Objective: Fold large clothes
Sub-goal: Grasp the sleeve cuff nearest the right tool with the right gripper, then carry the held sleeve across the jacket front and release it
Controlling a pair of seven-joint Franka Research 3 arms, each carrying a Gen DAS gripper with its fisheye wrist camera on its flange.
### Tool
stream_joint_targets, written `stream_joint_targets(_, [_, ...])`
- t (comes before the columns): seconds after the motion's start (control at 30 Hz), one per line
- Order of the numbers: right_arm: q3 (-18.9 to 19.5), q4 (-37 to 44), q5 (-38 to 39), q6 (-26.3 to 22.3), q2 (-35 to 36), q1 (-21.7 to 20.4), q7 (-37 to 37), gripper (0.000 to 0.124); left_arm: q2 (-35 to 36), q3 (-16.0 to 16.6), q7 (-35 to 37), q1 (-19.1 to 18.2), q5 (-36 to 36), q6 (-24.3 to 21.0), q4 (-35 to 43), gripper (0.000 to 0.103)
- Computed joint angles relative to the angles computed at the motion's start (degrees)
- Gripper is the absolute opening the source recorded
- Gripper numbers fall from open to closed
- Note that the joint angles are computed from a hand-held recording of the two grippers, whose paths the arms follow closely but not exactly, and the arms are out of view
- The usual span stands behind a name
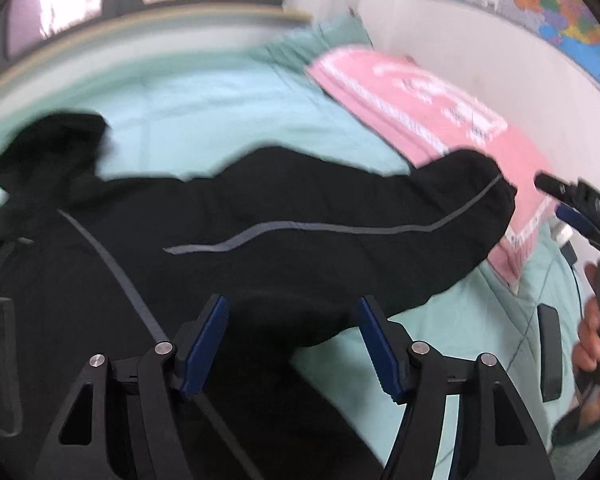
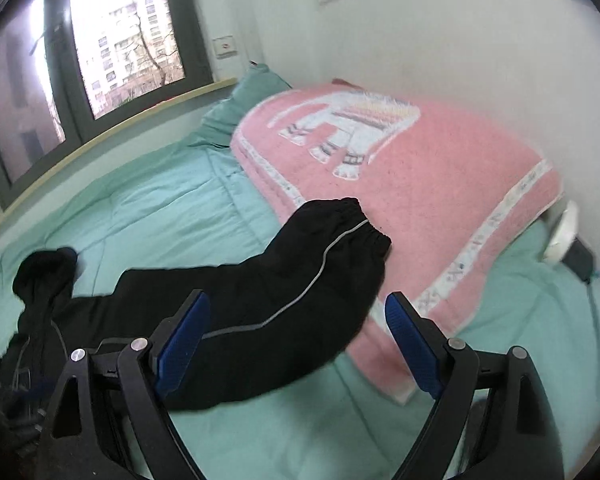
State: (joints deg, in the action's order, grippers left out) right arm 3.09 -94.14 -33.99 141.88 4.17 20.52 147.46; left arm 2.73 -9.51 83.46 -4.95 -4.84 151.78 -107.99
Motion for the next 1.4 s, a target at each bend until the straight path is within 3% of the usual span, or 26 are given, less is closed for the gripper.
stream_joint_targets(0.2, [-3.5,7.0,-2.6,-4.3,8.0,0.0,1.0,0.091,9.2,-1.8,3.5,2.4,-8.8,-3.3,6.8,0.070])
stream_joint_targets(0.37, [-6.2,12.2,-0.6,-6.8,14.3,0.6,-1.0,0.091,10.3,-2.2,3.1,2.4,-6.6,-1.5,5.8,0.074])
stream_joint_targets(0.4, [-6.8,12.9,-1.5,-7.4,14.9,1.3,-1.1,0.082,10.4,-2.2,2.8,2.3,-5.6,-1.1,5.7,0.075])
stream_joint_targets(0.43, [-7.5,13.1,-3.9,-7.6,15.1,2.5,-1.4,0.048,10.4,-2.1,2.3,2.0,-4.5,-0.8,5.5,0.075])
stream_joint_targets(0.53, [-7.4,10.8,-6.3,-3.8,13.0,3.8,-2.6,0.038,9.6,-2.1,0.6,1.9,-3.1,0.0,4.8,0.075])
stream_joint_targets(0.63, [-6.8,7.1,-6.7,1.4,9.3,3.7,-2.9,0.027,7.0,-3.0,2.5,2.9,-6.2,2.5,2.9,0.075])
stream_joint_targets(0.73, [-7.0,5.2,-12.7,-0.4,6.2,4.4,3.2,0.025,5.1,-2.0,1.3,2.6,-5.5,5.3,2.3,0.075])
stream_joint_targets(0.8, [-6.6,3.2,-15.0,-2.0,4.0,3.4,7.3,0.025,6.8,-1.2,-0.4,2.2,-3.3,3.2,4.8,0.077])
stream_joint_targets(0.93, [-4.8,1.3,-8.0,-0.5,4.6,-0.9,5.2,0.024,14.5,-0.1,-4.2,0.9,3.8,-9.4,12.6,0.077])
stream_joint_targets(1.0, [-4.4,2.5,-3.9,-0.6,6.7,-1.9,2.1,0.024,16.1,1.3,-7.2,-1.6,11.8,-10.1,13.5,0.079])
stream_joint_targets(1.07, [-4.8,2.6,-3.9,-1.2,7.2,-1.5,1.1,0.024,16.2,0.9,-8.2,-1.5,13.0,-11.2,14.4,0.079])
stream_joint_targets(1.23, [-3.9,-0.5,2.0,6.5,4.4,-2.5,-5.1,0.022,8.8,-1.2,-5.8,2.4,5.5,-5.2,6.2,0.079])
stream_joint_targets(1.4, [-0.6,5.0,11.3,7.6,5.8,-0.8,-18.0,0.020,-2.5,0.4,-2.0,3.6,1.5,0.3,-3.8,0.079])
